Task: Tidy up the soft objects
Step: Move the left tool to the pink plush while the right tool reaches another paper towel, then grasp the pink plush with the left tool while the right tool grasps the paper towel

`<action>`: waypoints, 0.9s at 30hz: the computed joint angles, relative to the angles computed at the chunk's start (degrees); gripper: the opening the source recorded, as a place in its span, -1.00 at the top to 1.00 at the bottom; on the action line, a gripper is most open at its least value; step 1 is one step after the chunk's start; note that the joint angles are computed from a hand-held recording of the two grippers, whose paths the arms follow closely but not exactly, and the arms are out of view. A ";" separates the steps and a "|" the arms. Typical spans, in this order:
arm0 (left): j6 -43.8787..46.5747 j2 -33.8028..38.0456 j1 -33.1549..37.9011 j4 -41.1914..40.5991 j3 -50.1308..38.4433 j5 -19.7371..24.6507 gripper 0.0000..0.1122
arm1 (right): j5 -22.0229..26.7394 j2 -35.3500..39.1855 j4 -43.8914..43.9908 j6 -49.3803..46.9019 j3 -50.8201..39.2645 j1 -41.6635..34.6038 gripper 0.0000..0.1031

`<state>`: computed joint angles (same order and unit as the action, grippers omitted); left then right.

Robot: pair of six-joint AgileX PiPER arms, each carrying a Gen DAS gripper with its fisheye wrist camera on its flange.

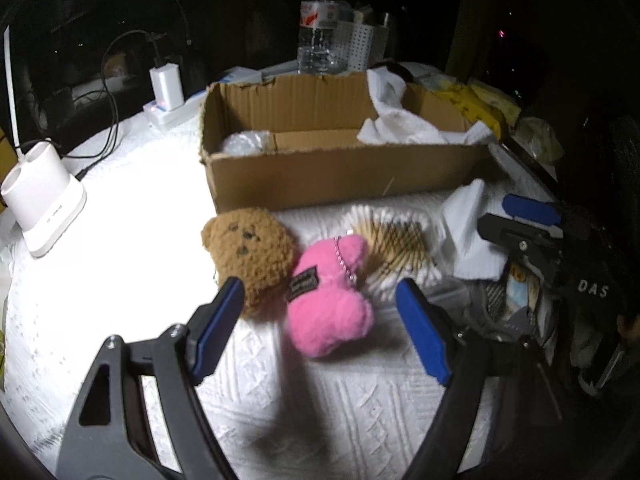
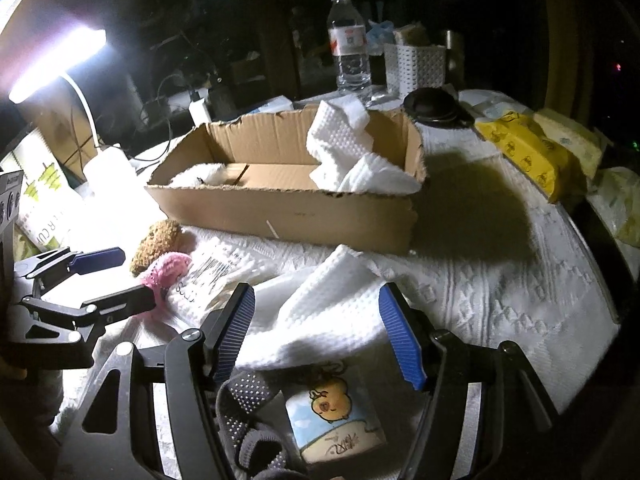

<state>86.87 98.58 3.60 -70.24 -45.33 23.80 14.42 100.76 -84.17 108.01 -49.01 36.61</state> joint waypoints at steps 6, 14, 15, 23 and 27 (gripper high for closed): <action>0.98 0.76 0.05 1.75 0.14 1.02 -0.13 | -0.73 3.60 4.35 -4.99 -2.40 -0.43 -0.31; 3.58 0.92 -0.43 1.08 0.76 1.00 0.26 | -0.97 6.08 6.74 -8.58 -3.68 0.21 -0.11; 4.02 0.79 -0.36 0.74 0.86 1.05 0.29 | -0.22 6.53 7.73 -9.86 -4.02 0.67 -0.01; 5.89 0.08 0.25 -0.33 1.14 2.40 0.46 | 3.82 7.81 6.51 -10.01 -4.86 2.58 0.64; 6.66 -0.72 0.67 -0.65 1.35 3.33 0.52 | 4.50 5.30 -0.77 -2.53 -2.90 2.92 0.74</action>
<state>93.53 97.87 4.28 -70.89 -43.97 27.13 18.92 106.06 -84.94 105.48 -51.91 39.53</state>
